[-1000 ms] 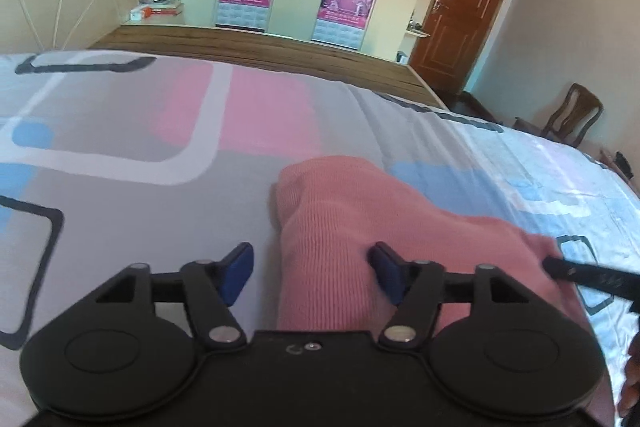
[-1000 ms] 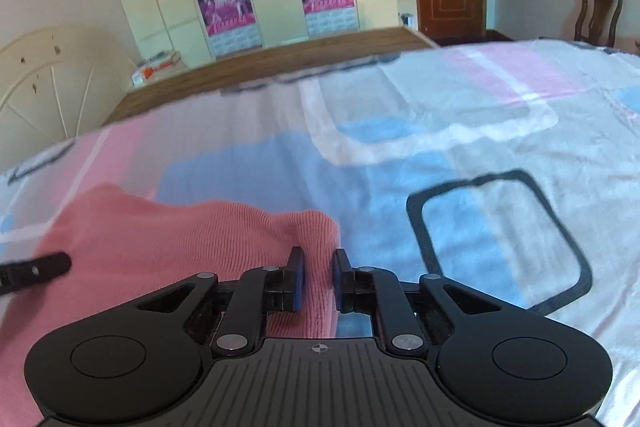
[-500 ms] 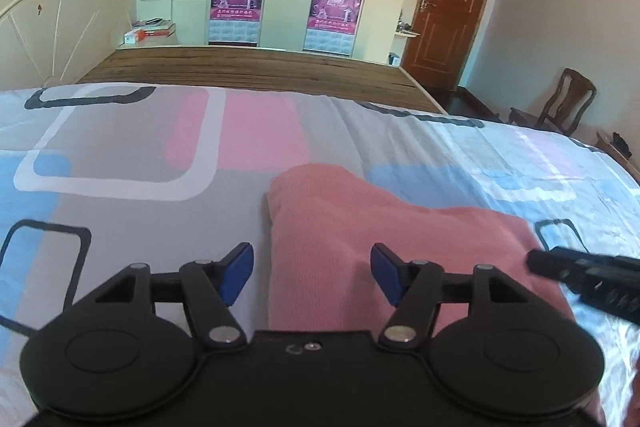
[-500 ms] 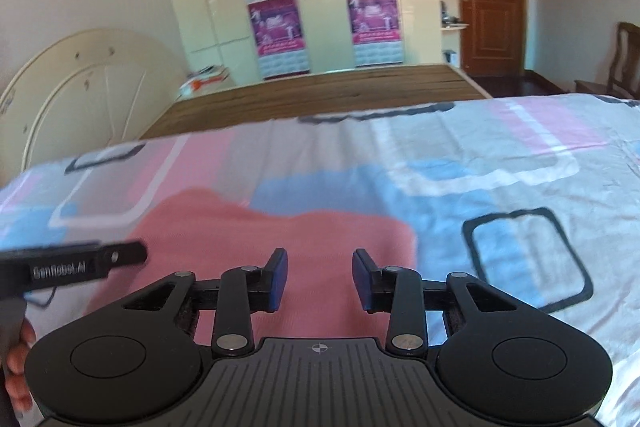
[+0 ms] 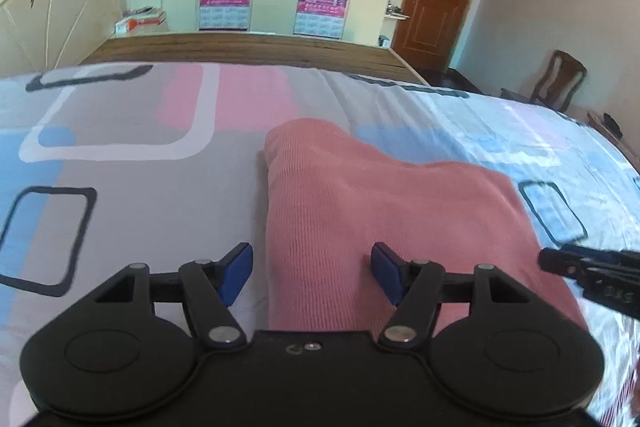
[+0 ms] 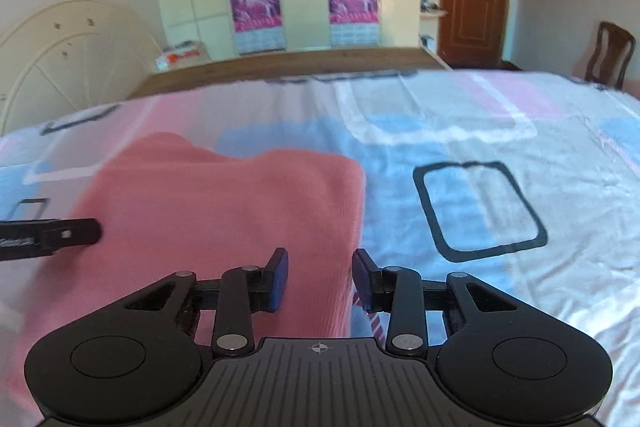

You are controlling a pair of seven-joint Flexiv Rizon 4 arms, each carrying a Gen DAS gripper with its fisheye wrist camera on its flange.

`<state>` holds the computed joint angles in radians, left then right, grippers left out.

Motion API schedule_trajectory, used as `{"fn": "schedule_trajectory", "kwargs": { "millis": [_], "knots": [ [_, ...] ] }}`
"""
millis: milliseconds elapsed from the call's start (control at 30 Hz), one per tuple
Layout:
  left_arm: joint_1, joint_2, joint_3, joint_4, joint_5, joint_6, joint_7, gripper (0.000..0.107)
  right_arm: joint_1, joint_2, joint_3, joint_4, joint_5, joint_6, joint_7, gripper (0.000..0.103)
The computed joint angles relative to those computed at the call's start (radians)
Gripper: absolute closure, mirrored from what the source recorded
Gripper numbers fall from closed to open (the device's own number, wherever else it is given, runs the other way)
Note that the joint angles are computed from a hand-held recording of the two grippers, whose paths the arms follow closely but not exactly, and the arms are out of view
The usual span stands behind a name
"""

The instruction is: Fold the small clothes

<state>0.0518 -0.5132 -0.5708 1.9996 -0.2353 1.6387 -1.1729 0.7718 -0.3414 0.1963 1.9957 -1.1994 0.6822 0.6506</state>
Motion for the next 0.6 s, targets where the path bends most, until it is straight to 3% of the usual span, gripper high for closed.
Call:
{"fn": "schedule_trajectory", "kwargs": {
  "millis": [300,433,500,600],
  "knots": [
    [0.247,0.083,-0.234,0.194,0.031,0.002,-0.016,0.043,0.09,0.0,0.052,-0.009,0.003,-0.033,0.061,0.067],
    [0.231,0.081,-0.216,0.203,0.027,-0.046,-0.002,0.043,0.127,-0.041,0.064,-0.039,0.099,-0.077,0.006,0.068],
    [0.228,0.068,-0.219,0.202,0.003,-0.07,0.012,0.042,0.141,-0.047,0.056,-0.029,0.125,-0.107,0.002,0.08],
    [0.228,0.071,-0.224,0.212,-0.018,-0.061,0.023,0.041,0.147,-0.037,0.056,-0.036,0.171,-0.132,0.018,0.083]
  ]
}}
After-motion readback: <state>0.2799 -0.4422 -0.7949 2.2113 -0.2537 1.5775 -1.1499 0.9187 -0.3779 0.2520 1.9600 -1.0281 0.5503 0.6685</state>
